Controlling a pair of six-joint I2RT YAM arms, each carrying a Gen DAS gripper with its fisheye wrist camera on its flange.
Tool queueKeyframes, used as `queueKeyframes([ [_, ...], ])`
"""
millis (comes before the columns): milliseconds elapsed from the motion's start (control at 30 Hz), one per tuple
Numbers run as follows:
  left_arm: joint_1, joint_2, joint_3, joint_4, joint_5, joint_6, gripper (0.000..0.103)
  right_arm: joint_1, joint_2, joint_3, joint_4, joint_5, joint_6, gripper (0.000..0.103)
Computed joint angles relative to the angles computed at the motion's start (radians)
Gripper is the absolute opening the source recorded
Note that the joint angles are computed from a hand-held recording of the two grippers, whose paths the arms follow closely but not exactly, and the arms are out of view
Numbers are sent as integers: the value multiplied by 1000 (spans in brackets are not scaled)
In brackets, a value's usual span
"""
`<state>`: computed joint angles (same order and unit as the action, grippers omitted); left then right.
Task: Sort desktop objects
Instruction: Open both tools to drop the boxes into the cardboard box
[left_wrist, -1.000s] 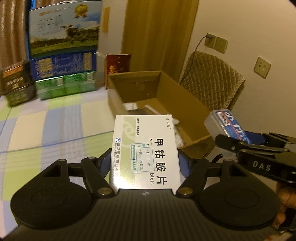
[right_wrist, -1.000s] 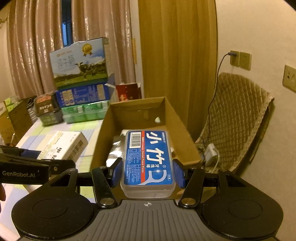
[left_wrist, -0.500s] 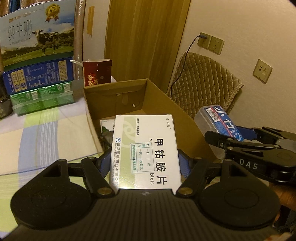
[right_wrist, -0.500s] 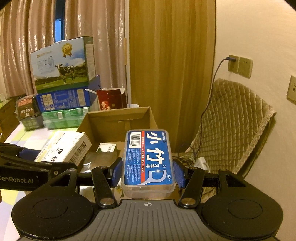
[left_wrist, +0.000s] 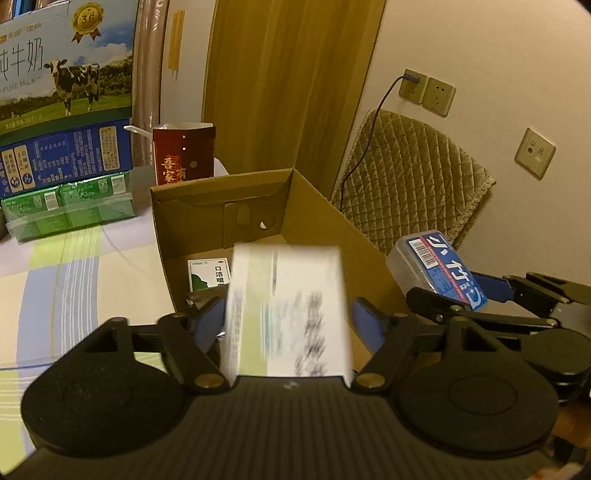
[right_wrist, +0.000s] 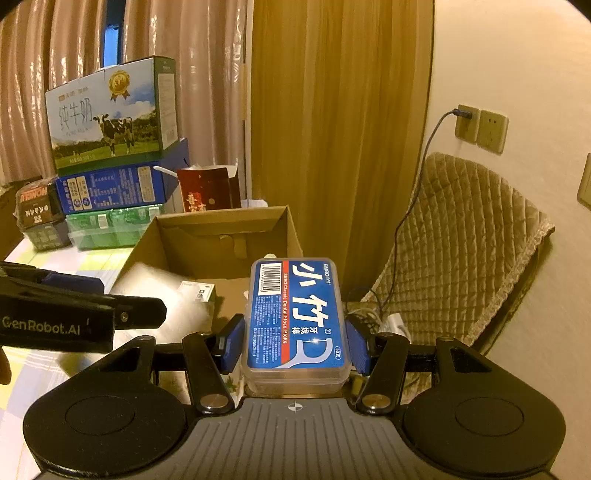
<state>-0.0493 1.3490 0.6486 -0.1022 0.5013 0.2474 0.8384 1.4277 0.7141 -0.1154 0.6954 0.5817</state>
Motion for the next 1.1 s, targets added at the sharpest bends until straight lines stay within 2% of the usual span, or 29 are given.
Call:
queueKeyframes([
  [167, 52, -10, -12, -7, 19, 11, 76, 0, 5, 4, 6, -10, 1, 54],
  [367, 140, -50, -36, -17, 41, 17, 87, -11, 22, 24, 23, -48, -1, 54],
  [500, 193, -82, -56, -21, 55, 23, 93, -54, 42, 42, 63, -155, -39, 55],
  [533, 204, -89, -61, -21, 60, 26, 95, -62, 47, 51, 60, -167, -43, 59],
  [567, 213, -98, -67, -21, 66, 29, 95, -61, 47, 53, 59, -158, -41, 65],
  [633, 233, -120, -85, -15, 75, 40, 98, -51, 30, 46, 56, -130, -27, 68],
  [700, 251, -149, -109, -5, 77, 41, 102, -42, 1, 29, 42, -116, 2, 70],
  [833, 304, -203, -151, -14, 110, 47, 102, -6, -79, -18, -13, -86, 74, 74],
  [1000, 366, -273, -168, -114, 140, 88, 102, 93, -171, -50, -139, -16, 195, 85],
  [1100, 400, -327, -164, -216, 153, 137, 102, 178, -206, -48, -240, 33, 280, 93],
])
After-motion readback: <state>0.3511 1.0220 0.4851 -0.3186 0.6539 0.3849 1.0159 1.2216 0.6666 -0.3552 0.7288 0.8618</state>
